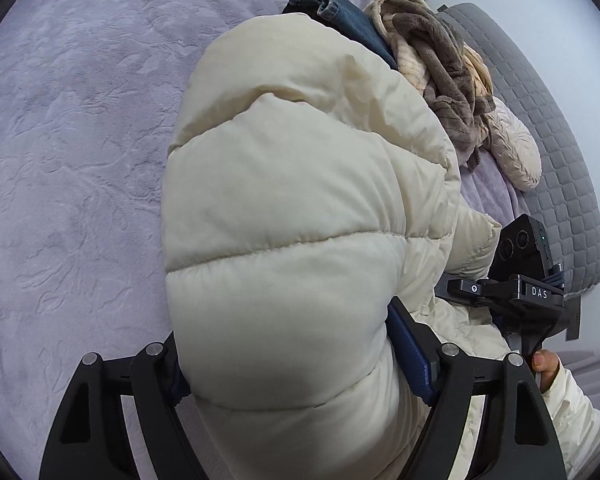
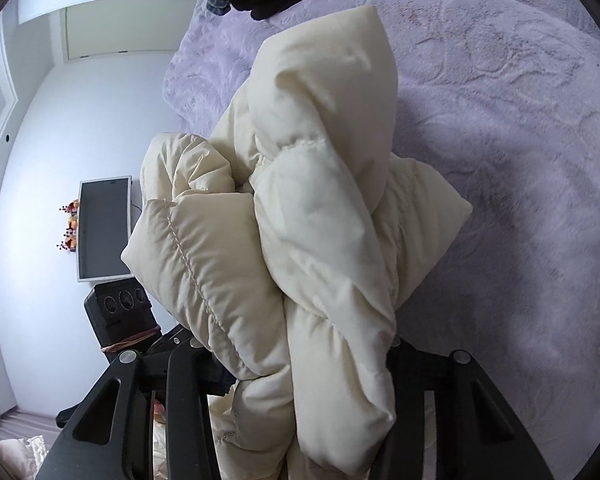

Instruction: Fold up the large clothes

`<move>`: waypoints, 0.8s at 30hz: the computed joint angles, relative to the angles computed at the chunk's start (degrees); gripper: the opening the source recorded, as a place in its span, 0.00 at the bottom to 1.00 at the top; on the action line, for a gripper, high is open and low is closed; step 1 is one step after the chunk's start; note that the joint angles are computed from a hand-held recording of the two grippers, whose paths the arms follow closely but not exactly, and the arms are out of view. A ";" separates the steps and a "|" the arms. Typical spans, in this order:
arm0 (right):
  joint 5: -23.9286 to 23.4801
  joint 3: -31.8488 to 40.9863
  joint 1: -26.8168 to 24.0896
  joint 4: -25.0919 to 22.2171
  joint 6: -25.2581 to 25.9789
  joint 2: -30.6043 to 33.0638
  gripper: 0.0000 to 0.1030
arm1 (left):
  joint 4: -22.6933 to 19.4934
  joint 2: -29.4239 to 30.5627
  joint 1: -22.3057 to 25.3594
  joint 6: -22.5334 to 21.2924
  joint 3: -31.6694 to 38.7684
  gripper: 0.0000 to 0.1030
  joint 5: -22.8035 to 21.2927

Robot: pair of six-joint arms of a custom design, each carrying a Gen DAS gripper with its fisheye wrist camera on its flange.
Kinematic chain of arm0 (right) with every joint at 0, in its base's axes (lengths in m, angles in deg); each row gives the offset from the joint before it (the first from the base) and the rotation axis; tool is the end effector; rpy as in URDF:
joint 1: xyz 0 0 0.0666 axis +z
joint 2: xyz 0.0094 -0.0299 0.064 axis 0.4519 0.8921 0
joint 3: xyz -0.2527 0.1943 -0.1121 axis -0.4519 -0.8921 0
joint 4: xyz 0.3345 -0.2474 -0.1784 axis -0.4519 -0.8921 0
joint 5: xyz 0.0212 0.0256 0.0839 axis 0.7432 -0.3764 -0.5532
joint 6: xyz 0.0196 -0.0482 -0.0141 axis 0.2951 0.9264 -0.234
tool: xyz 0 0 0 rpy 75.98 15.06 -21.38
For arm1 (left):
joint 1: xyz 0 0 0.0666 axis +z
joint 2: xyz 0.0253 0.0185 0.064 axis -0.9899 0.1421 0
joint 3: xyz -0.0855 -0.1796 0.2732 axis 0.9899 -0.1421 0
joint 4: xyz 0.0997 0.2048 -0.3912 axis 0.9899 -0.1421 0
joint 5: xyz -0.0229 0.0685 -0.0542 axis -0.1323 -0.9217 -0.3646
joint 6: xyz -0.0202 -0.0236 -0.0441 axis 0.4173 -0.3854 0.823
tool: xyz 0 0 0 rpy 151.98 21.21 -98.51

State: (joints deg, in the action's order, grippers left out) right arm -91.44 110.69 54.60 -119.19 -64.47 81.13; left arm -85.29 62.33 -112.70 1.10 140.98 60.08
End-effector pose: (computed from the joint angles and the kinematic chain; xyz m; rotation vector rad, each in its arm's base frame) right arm 0.3472 0.1943 0.4107 0.9830 2.3011 1.3328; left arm 0.5293 -0.3391 0.4606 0.8622 2.7846 -0.9112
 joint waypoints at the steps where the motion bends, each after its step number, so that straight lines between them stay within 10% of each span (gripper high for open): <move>1: 0.51 0.47 1.00 0.38 -0.55 0.45 0.45 | -0.44 -0.93 0.52 -0.44 -0.67 0.79 -0.35; 16: 1.03 9.36 10.05 6.60 -5.76 16.14 0.46 | -2.59 -14.50 10.07 -5.40 -18.40 0.79 -7.48; 24: 0.45 20.66 9.62 -7.35 -2.50 24.79 0.56 | 1.60 -18.67 11.32 -6.21 -27.23 0.83 -10.18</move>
